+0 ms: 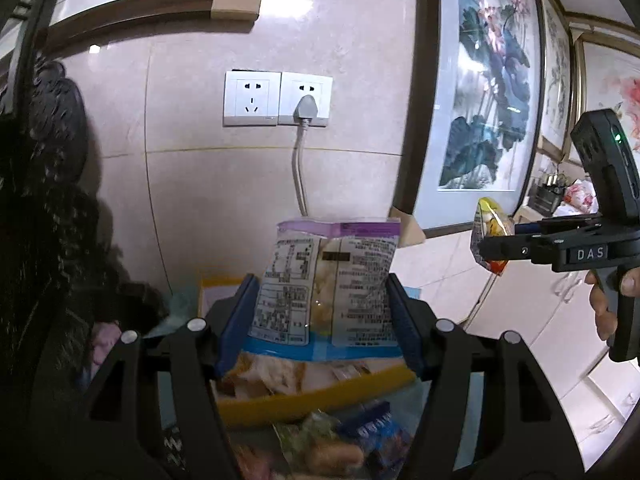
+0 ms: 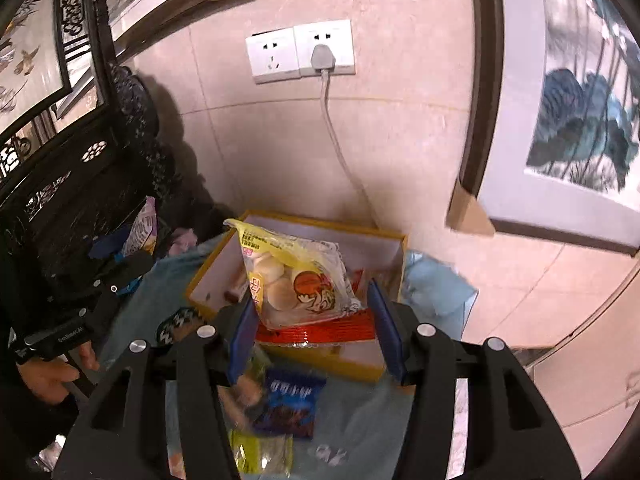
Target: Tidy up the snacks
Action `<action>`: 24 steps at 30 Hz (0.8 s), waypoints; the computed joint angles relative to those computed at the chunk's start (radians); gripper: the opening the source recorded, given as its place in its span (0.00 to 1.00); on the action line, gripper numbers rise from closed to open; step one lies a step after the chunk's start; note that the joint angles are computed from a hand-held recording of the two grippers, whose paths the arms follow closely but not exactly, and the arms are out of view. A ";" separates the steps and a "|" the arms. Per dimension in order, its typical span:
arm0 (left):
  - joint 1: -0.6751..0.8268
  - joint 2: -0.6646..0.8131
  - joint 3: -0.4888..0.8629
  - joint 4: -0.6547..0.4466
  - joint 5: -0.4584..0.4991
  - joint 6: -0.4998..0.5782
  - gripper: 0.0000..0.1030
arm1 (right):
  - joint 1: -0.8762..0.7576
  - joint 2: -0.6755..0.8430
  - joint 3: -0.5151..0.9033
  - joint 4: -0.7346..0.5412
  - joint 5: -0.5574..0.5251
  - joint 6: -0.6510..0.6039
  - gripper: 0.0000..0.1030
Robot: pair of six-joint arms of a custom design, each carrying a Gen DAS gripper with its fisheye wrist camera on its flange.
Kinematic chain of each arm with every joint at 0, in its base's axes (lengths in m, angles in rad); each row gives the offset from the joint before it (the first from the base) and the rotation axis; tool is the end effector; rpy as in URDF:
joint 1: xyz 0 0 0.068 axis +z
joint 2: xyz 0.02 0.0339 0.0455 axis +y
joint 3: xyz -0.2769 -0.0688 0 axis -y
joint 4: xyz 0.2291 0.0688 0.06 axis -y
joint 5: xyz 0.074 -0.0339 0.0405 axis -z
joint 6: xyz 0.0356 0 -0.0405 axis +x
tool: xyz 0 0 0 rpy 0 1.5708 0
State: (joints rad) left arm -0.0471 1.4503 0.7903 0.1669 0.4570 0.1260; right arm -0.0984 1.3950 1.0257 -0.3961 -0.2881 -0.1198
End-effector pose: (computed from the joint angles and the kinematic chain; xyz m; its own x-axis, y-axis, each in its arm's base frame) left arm 0.2967 -0.0297 0.2452 -0.4150 0.1325 -0.9001 0.4865 0.8683 -0.0965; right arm 0.2845 -0.0179 0.2845 -0.6714 -0.0489 -0.7395 -0.1913 0.9754 0.1093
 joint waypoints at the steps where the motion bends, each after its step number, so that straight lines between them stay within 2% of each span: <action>1: -0.006 0.020 0.017 0.002 -0.009 0.001 0.62 | 0.004 0.022 0.019 0.004 0.004 -0.001 0.52; 9: -0.042 0.234 0.205 -0.012 -0.100 0.019 0.64 | 0.039 0.216 0.135 0.067 0.028 0.026 0.53; 10: -0.050 0.276 0.239 -0.016 -0.130 0.025 0.69 | 0.043 0.246 0.149 0.078 0.028 0.028 0.57; 11: -0.055 0.309 0.270 -0.029 -0.150 0.029 0.91 | 0.051 0.309 0.185 0.073 0.044 0.029 0.66; 12: -0.064 0.350 0.310 -0.057 -0.182 0.033 0.98 | 0.060 0.349 0.206 0.065 0.081 0.029 0.75; 13: -0.073 0.410 0.366 -0.114 -0.231 0.045 0.98 | 0.070 0.386 0.217 0.065 0.137 0.032 0.75; 15: -0.077 0.472 0.422 -0.189 -0.278 0.055 0.98 | 0.068 0.404 0.196 0.079 0.142 0.045 0.75; 22: 0.012 0.405 0.158 -0.031 -0.189 0.069 0.98 | 0.061 0.334 -0.092 0.195 0.092 0.033 0.75; 24: 0.037 0.397 0.079 0.015 -0.197 0.085 0.98 | 0.085 0.308 -0.206 0.246 0.086 0.043 0.75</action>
State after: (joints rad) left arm -0.0103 1.8468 0.8689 0.1815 0.2605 0.2106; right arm -0.0138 1.7031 0.8193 -0.1500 -0.2019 -0.0773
